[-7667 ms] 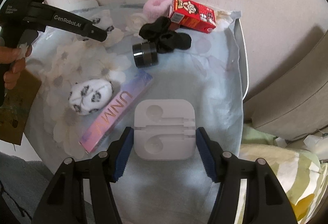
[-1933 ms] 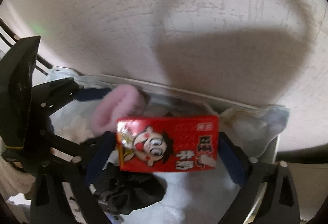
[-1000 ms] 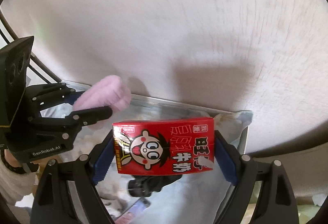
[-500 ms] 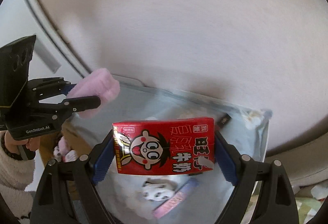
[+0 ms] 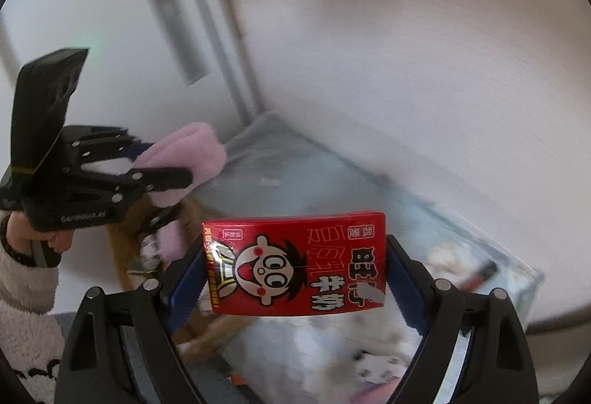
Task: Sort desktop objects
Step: 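Carry hair tie and milk carton over the cardboard box and open both tools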
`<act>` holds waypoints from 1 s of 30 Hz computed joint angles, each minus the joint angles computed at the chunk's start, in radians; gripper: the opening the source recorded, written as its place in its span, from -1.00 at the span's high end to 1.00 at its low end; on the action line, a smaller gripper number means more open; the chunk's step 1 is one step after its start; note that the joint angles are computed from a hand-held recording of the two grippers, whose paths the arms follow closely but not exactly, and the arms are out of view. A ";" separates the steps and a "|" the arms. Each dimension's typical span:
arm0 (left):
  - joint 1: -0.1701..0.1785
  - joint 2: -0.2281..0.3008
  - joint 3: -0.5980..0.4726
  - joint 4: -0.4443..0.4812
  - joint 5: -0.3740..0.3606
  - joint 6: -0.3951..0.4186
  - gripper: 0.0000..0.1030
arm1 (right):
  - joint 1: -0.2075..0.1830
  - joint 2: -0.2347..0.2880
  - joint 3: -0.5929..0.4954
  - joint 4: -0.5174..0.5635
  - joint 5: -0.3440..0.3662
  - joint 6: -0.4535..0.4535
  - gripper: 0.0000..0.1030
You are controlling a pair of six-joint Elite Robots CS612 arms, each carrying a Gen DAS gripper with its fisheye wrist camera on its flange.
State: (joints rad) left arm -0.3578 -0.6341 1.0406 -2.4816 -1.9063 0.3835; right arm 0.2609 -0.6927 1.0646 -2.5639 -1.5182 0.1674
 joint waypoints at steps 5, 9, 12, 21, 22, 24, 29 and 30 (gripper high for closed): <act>0.032 0.000 0.009 -0.003 0.033 -0.059 0.45 | 0.028 0.077 -0.129 0.100 0.062 -0.076 -0.67; 0.054 0.009 0.019 -0.023 0.074 -0.106 0.45 | 0.049 0.143 -0.237 0.183 0.103 -0.121 -0.67; 0.067 0.009 0.026 -0.017 0.091 -0.145 0.45 | 0.063 0.184 -0.306 0.247 0.112 -0.141 -0.67; 0.081 0.039 0.044 0.044 0.115 -0.150 0.45 | 0.093 0.261 -0.422 0.407 0.129 -0.143 -0.67; 0.082 0.042 0.043 0.052 0.115 -0.145 0.45 | 0.094 0.267 -0.433 0.420 0.132 -0.139 -0.67; 0.084 0.047 0.038 0.067 0.111 -0.139 0.45 | 0.098 0.282 -0.461 0.452 0.134 -0.131 -0.67; 0.089 0.058 0.013 0.095 0.093 -0.133 0.45 | 0.099 0.308 -0.517 0.502 0.133 -0.115 -0.67; 0.090 0.060 0.008 0.098 0.090 -0.131 0.45 | 0.099 0.310 -0.522 0.509 0.133 -0.114 -0.67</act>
State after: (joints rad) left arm -0.2683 -0.5738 1.0490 -2.3838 -1.8159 0.2521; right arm 0.3600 -0.3828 0.5427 -2.0550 -1.3854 0.0534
